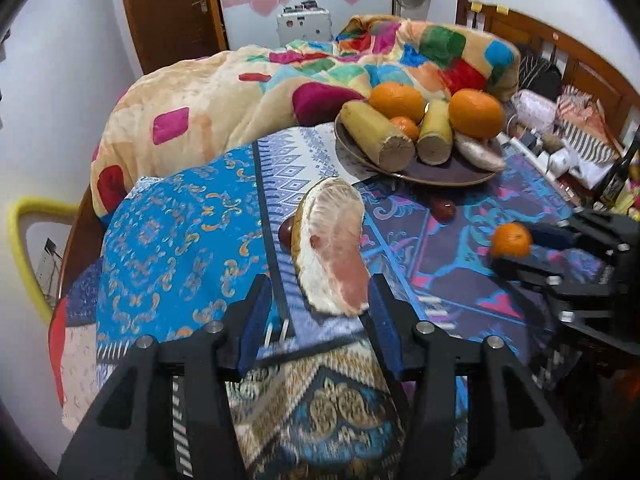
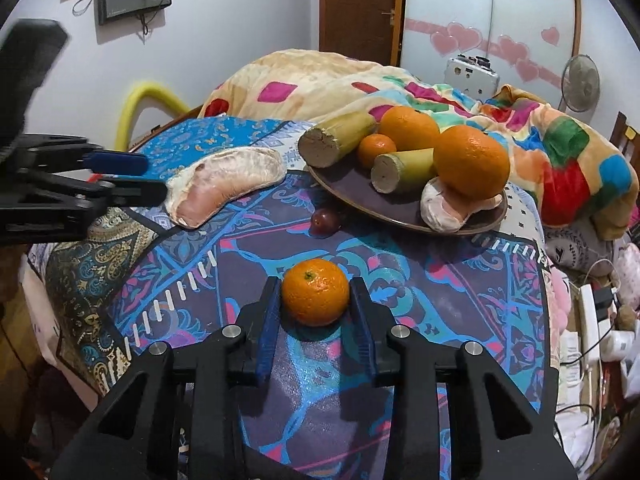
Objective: Organize fruits
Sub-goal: 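Grasp the pomelo segment with the left tool while the right tool grasps the small orange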
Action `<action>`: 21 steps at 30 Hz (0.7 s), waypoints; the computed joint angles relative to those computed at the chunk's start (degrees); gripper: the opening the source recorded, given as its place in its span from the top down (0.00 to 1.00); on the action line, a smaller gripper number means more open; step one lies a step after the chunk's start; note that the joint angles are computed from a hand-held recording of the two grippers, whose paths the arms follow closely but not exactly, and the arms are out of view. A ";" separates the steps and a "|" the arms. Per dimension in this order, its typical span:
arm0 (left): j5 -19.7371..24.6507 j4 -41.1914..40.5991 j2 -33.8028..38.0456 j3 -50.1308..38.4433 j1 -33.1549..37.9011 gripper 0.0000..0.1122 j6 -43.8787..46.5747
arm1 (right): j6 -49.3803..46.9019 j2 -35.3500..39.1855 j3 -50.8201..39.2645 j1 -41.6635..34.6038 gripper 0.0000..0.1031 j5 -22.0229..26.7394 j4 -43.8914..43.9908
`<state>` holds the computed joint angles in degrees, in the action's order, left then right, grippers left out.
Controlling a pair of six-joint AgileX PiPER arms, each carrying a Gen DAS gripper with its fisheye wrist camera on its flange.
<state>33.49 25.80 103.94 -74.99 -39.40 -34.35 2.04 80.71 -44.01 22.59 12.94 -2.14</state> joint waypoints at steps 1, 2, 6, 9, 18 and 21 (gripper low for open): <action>1.14 0.20 1.58 -1.72 -0.13 0.55 0.44 | -0.80 -0.31 0.05 -0.31 0.70 -0.04 0.78; 2.49 0.84 3.74 -4.02 -0.35 0.55 0.73 | -3.90 -0.66 0.04 -0.99 0.70 0.02 3.80; 4.19 4.63 8.12 -8.36 -1.17 0.48 -0.59 | -13.52 -1.46 -0.01 -3.52 0.70 0.19 13.11; 5.46 6.54 10.97 -11.39 -1.63 0.48 -0.62 | -20.28 -1.32 0.11 -5.27 0.70 0.44 19.52; 7.57 3.90 15.80 -19.05 -0.49 0.50 6.99 | -33.52 -0.49 0.29 -9.42 0.70 1.62 32.57; 7.59 6.42 15.82 -18.70 -1.52 0.56 6.50 | -33.96 -0.57 0.56 -9.81 0.70 1.57 33.02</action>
